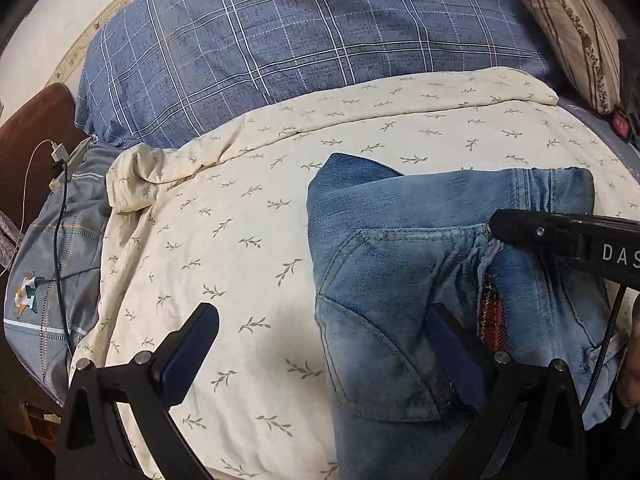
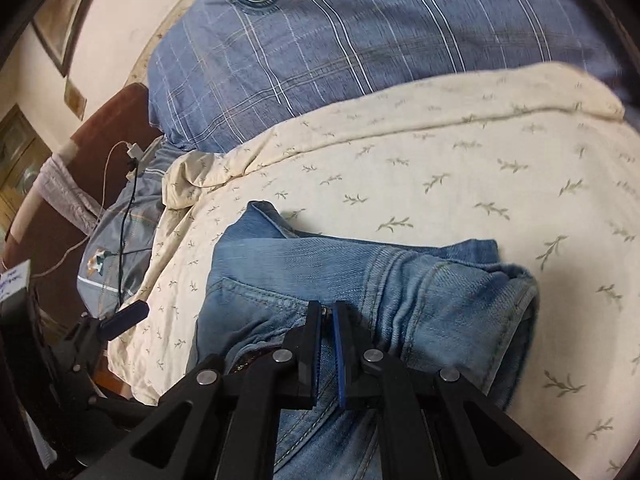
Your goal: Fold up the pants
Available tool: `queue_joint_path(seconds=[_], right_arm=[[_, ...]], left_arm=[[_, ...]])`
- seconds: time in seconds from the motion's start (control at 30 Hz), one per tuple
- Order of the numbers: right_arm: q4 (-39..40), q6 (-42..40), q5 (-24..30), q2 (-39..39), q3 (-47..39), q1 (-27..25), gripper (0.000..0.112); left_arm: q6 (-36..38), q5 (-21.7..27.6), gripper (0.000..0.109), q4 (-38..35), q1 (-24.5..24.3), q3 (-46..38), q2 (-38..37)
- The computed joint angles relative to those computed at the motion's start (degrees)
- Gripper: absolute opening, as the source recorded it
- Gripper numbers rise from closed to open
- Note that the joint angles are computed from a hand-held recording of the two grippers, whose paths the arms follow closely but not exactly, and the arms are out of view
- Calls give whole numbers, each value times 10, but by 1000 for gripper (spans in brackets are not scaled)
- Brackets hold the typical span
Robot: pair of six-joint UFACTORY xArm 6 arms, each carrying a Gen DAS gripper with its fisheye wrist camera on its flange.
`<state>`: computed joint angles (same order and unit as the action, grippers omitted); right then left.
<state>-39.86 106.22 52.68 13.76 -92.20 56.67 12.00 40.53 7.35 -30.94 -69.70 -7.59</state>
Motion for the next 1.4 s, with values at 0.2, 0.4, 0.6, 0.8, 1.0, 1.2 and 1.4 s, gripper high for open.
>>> queue_joint_path(seconds=[0.2,0.4,0.6,0.8,1.0,1.2,1.4], right_arm=[[-8,2,-3,0,4,0,8],[-50,-34,101,35,-78,42,9],[-89,-53,154,55,-123,78,9],[-78,-56,163,68,-139,93,9],[5,-85,120,71,-124,85,9],[5,-77,131,66,-123,94,9],[-120,114,105,-62,26,118,27]], left_arm=[[-14,10,103,13,-2,-1,-6],[-5,14,103,2,7,12,-37],[3,14,103,-5,14,22,-61],[15,15,103,-19,21,32,-83],[22,14,103,-25,25,43,-98],[41,19,103,-41,32,52,-110],[104,90,103,-156,71,-12,-57]])
